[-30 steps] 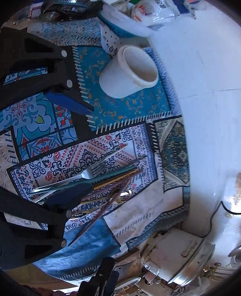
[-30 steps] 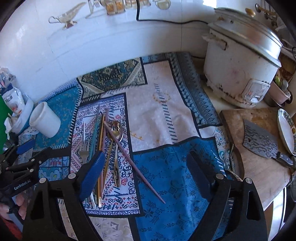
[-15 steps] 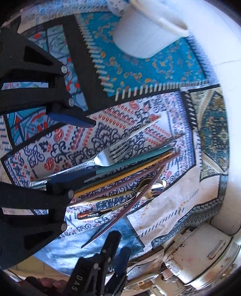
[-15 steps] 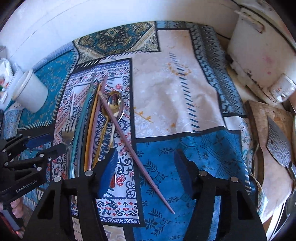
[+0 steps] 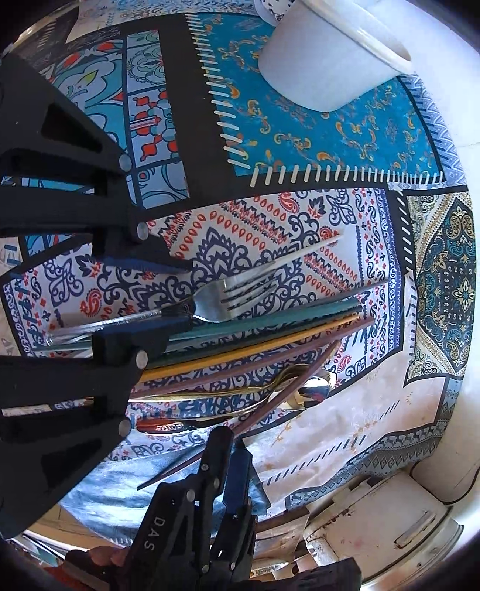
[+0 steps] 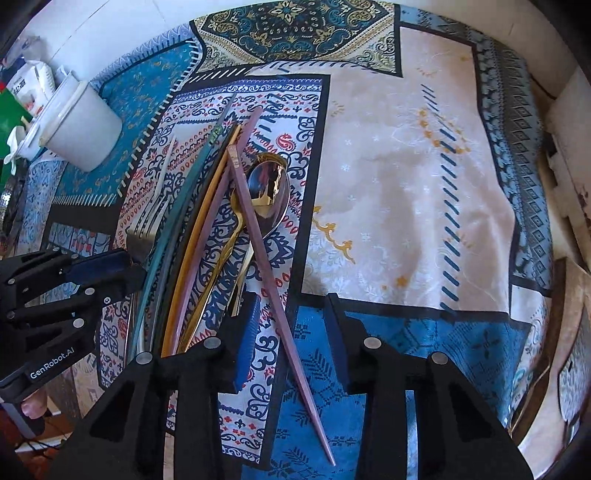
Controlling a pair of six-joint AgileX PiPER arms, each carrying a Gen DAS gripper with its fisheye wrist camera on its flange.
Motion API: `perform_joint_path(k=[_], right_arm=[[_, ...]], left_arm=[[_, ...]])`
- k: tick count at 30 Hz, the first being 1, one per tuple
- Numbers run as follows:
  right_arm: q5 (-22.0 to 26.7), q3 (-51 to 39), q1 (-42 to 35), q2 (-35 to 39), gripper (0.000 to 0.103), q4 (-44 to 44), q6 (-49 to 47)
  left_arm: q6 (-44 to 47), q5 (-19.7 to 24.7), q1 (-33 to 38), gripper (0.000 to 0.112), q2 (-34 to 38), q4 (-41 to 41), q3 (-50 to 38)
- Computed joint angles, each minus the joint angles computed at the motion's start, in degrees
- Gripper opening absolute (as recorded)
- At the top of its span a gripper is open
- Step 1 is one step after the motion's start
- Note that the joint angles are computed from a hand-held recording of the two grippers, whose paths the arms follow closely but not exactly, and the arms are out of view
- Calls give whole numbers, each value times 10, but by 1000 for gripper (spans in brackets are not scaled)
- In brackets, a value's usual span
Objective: Organize utensils
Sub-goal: 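Grasp the silver fork with the left tool while the right tool grasps the pink chopstick, then lift the fork with the left tool while the right tool carries the chopstick to the white cup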
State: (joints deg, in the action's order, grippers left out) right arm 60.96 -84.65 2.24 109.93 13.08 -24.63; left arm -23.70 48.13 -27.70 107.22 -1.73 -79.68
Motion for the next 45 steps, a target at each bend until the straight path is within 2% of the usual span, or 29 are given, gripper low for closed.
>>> perform_joint_path(k=[3, 8, 12, 13, 15, 16, 19, 31, 40, 45], right_arm=[[-8, -1, 0, 5, 33, 10, -13], [-28, 8, 2, 6, 33, 19, -27], [-21, -11, 0, 16, 23, 10, -28], [-24, -12, 2, 17, 19, 5, -28], [-18, -22, 0, 22, 18, 3, -38], [-17, -24, 0, 22, 13, 2, -42], [-16, -20, -1, 13, 10, -6, -52], [-2, 8, -14, -20, 5, 25, -67], [24, -23, -29, -22, 5, 43, -55], [14, -14, -38, -45, 5, 71, -61]], left_arm=[[-6, -5, -3, 9, 8, 0, -6], [-2, -8, 4, 6, 13, -20, -10], [13, -13, 13, 0, 6, -48, -2], [12, -15, 13, 0, 0, -47, 4], [12, -19, 14, 0, -14, -47, 20], [14, -19, 15, 0, -18, -51, 23], [15, -22, 19, 0, -25, -59, 30], [-14, -27, 23, 0, -72, -38, 48], [-34, -26, 32, 0, -101, -13, 42], [-48, -25, 39, 0, -120, 9, 40]])
